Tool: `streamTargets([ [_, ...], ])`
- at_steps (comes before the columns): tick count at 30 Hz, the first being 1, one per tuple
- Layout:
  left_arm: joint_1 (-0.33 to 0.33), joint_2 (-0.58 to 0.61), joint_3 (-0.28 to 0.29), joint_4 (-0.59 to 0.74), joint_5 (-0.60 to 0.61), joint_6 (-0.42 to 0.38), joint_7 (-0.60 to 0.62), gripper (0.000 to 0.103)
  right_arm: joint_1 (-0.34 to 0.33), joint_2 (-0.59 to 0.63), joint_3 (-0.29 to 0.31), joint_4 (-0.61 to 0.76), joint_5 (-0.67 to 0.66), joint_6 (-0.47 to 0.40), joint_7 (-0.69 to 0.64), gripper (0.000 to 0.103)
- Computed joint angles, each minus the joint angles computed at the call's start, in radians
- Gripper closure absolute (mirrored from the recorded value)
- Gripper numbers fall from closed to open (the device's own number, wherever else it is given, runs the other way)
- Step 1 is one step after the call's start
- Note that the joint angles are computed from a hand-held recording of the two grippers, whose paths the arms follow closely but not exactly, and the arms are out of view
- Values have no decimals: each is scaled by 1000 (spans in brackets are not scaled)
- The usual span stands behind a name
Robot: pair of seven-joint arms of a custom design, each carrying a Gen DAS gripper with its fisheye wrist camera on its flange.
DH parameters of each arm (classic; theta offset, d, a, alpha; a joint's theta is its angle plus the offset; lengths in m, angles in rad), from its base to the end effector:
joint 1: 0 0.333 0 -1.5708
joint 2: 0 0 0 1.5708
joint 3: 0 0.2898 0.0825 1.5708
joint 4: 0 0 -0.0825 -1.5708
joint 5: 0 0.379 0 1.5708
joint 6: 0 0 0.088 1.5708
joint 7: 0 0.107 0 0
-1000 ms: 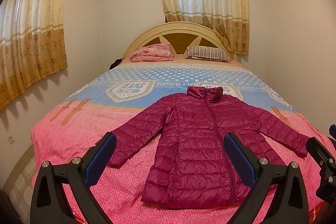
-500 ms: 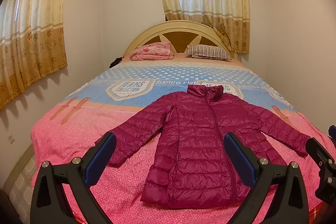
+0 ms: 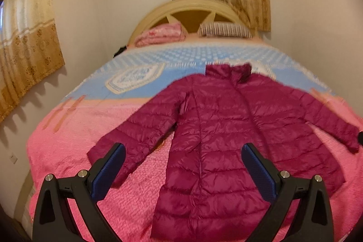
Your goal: Fold large clothes
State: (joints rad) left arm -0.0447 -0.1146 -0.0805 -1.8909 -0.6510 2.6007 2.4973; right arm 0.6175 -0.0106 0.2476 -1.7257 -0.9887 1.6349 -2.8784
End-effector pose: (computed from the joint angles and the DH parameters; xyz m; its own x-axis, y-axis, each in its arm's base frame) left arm 0.5710 -0.0618 0.6215 -0.5476 -0.8306 -0.1015 -0.4405 0.3892 -0.8090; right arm 0.4219 0.3659 0.5822 -0.7112 -0.6943 -0.1101 -0.3209 0.4600 -0.8279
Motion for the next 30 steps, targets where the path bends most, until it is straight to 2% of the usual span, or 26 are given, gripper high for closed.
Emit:
streamTargets([
  [4,-14,110,-38,77,97,72,-53,1,-55,-113,-31,-168,91,65,53,0],
  [9,-39,238,-65,179,273,126,-190,1,-144,-266,-46,-363,202,111,105,9],
  [15,-77,369,-69,326,440,110,-340,1,-236,-416,-50,-520,320,93,131,13],
  [19,-95,457,-79,452,484,56,-395,1,-277,-490,-61,-596,364,121,101,17],
  [21,-121,495,-65,488,534,75,-440,1,-292,-515,-74,-634,389,167,82,26],
  [23,-148,533,-44,525,591,76,-488,1,-307,-553,-93,-696,413,256,81,53],
  [24,-159,550,-33,541,616,74,-515,1,-314,-563,-90,-714,422,276,72,54],
  [26,-163,578,-27,568,646,50,-536,1,-332,-565,-73,-721,404,284,38,73],
  [30,-164,623,-11,619,694,32,-569,1,-354,-593,-56,-722,394,317,1,85],
])
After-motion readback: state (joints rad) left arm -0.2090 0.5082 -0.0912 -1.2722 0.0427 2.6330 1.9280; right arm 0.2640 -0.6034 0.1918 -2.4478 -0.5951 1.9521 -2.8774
